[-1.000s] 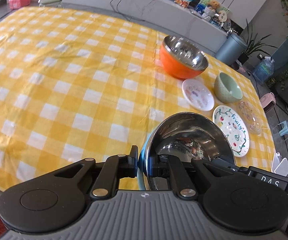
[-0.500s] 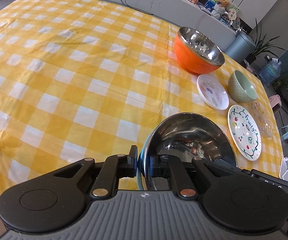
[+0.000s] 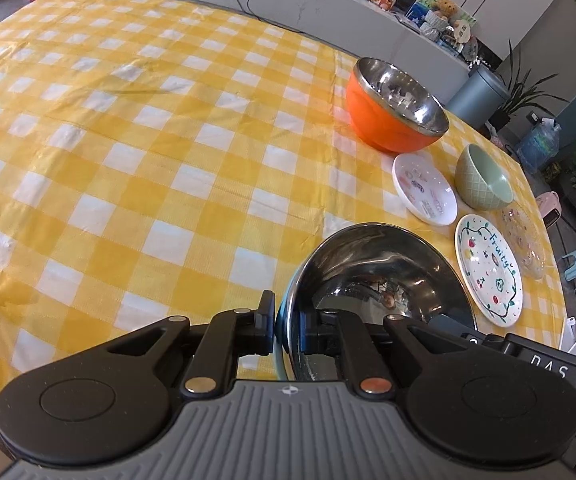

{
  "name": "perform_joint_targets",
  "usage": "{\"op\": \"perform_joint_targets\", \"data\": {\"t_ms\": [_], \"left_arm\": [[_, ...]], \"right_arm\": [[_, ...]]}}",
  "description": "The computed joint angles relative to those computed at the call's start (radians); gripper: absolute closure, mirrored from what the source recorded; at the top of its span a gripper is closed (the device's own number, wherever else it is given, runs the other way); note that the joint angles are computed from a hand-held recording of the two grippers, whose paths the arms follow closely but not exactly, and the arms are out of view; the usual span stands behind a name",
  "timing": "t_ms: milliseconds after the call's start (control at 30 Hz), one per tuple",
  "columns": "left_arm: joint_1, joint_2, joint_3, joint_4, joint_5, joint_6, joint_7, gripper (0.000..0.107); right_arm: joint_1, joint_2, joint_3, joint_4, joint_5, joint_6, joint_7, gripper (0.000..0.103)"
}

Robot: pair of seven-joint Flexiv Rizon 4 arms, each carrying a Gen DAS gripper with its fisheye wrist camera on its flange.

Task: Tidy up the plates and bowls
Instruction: 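Lift the blue steel bowl with both grippers and carry it toward the orange steel bowl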

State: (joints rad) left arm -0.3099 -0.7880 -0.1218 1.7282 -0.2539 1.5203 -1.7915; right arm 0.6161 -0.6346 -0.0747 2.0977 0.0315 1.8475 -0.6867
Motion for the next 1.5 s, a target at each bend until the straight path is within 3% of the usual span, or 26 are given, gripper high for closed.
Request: {"op": "perform_joint_targets", "data": {"t_ms": [333, 367, 433, 467, 733, 900, 1000, 1067, 1200, 1367, 1500], "left_arm": [[-0.011, -0.003, 0.017, -0.014, 0.004, -0.040, -0.011, 0.094], [-0.020, -0.001, 0.029, -0.015, 0.008, -0.040, -0.017, 0.089], [-0.063, 0.003, 0.085, -0.023, 0.026, -0.044, -0.042, 0.076], [-0.084, 0.006, 0.113, -0.025, 0.037, -0.041, -0.057, 0.071], [-0.191, 0.043, 0.253, -0.023, 0.133, 0.080, -0.092, 0.060], [-0.236, 0.051, 0.307, -0.084, 0.171, 0.072, -0.039, 0.057], [-0.302, 0.031, 0.399, -0.134, 0.192, 0.083, -0.040, 0.057], [-0.331, 0.013, 0.443, -0.177, 0.201, 0.068, -0.035, 0.057], [-0.329, -0.021, 0.459, -0.249, 0.218, 0.065, -0.020, 0.057], [-0.378, -0.090, 0.559, -0.379, 0.254, 0.005, -0.035, 0.058], [-0.310, -0.109, 0.469, -0.448, 0.278, -0.036, -0.010, 0.058]], "right_arm": [[-0.048, -0.010, 0.049, -0.007, -0.018, -0.002, 0.015, 0.089], [-0.058, -0.010, 0.058, -0.007, -0.020, -0.001, 0.017, 0.087], [-0.044, -0.004, 0.043, -0.002, -0.019, -0.003, 0.015, 0.068], [-0.020, 0.002, 0.019, 0.004, -0.014, -0.003, 0.010, 0.060], [0.219, 0.062, -0.221, 0.070, 0.060, 0.014, -0.054, 0.054], [0.406, 0.083, -0.422, 0.103, 0.140, 0.026, -0.124, 0.051], [0.463, 0.088, -0.498, 0.106, 0.162, 0.023, -0.162, 0.050], [0.476, 0.087, -0.527, 0.101, 0.170, 0.024, -0.183, 0.048], [0.484, 0.079, -0.567, 0.085, 0.177, 0.015, -0.211, 0.047], [0.410, 0.074, -0.528, 0.038, 0.143, -0.015, -0.225, 0.043], [0.361, 0.056, -0.509, -0.007, 0.102, -0.040, -0.212, 0.042]]}}
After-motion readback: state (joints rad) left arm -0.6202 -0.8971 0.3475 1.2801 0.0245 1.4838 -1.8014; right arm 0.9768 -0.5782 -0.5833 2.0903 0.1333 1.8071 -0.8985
